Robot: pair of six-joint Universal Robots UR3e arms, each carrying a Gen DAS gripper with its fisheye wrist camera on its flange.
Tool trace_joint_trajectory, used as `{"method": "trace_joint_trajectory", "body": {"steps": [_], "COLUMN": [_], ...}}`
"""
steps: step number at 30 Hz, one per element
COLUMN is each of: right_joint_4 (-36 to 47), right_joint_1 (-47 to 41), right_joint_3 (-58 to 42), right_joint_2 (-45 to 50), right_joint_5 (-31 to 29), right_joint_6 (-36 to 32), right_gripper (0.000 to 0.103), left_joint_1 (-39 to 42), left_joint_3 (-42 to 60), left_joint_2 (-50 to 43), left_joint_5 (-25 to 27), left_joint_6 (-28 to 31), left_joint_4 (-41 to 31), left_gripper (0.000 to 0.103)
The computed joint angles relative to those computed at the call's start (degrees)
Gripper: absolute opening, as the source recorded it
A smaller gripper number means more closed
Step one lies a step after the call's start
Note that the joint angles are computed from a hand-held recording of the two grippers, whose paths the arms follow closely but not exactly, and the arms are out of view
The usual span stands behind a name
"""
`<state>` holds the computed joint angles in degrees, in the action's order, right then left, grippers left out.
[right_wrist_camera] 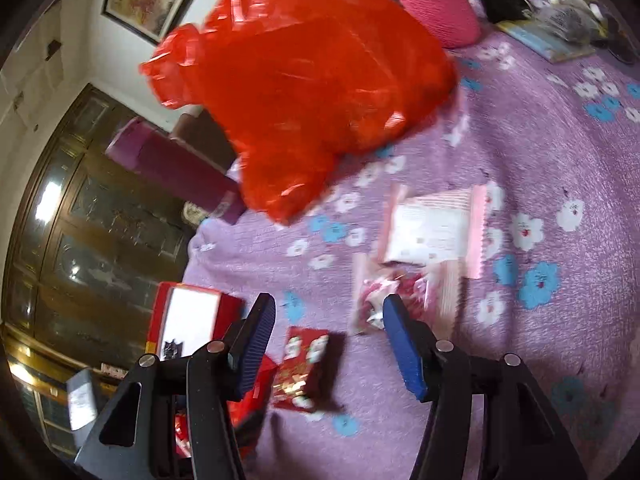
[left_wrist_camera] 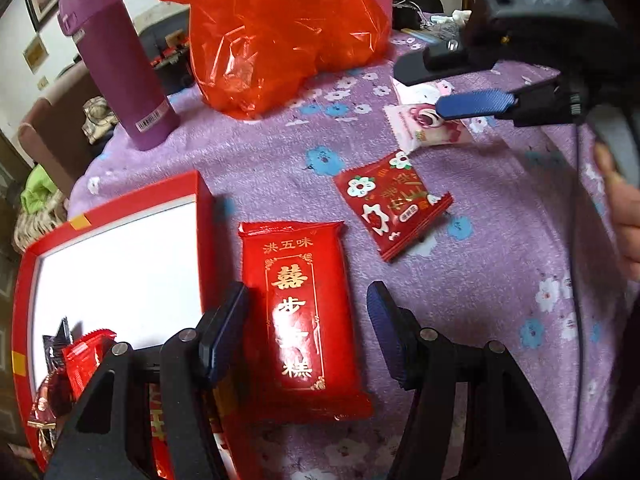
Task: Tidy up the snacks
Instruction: 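Grasp the red gold-lettered cake packet with the left tool while the right grasps the flower-print candy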
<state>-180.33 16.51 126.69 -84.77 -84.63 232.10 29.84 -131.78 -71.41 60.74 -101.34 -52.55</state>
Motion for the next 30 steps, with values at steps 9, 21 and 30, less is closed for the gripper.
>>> {"method": "trace_joint_trajectory", "body": {"steps": [9, 21, 30], "right_joint_4": [25.7, 54.61, 40.38], "right_joint_1": [9.62, 21.2, 15.44], "right_joint_3": [-22.21, -53.56, -33.44], "right_joint_2": [10.75, 27.96, 15.36], "right_joint_5": [-5.2, -23.55, -16.4], "right_joint_6": [-3.85, -8.89, -5.08], "right_gripper": [0.051, 0.044, 0.033], "left_joint_1": [4.01, 5.36, 8.11], "left_joint_3": [-0.34, -0.41, -1.16], "left_joint_2": [4.76, 6.86, 9.24], "left_joint_5": [-2.16, 0.96, -1.73], "left_joint_6": [6.15, 0.05, 3.7], "left_joint_4": [-9.57, -13.61, -17.59], "left_gripper": [0.049, 0.057, 0.048]}}
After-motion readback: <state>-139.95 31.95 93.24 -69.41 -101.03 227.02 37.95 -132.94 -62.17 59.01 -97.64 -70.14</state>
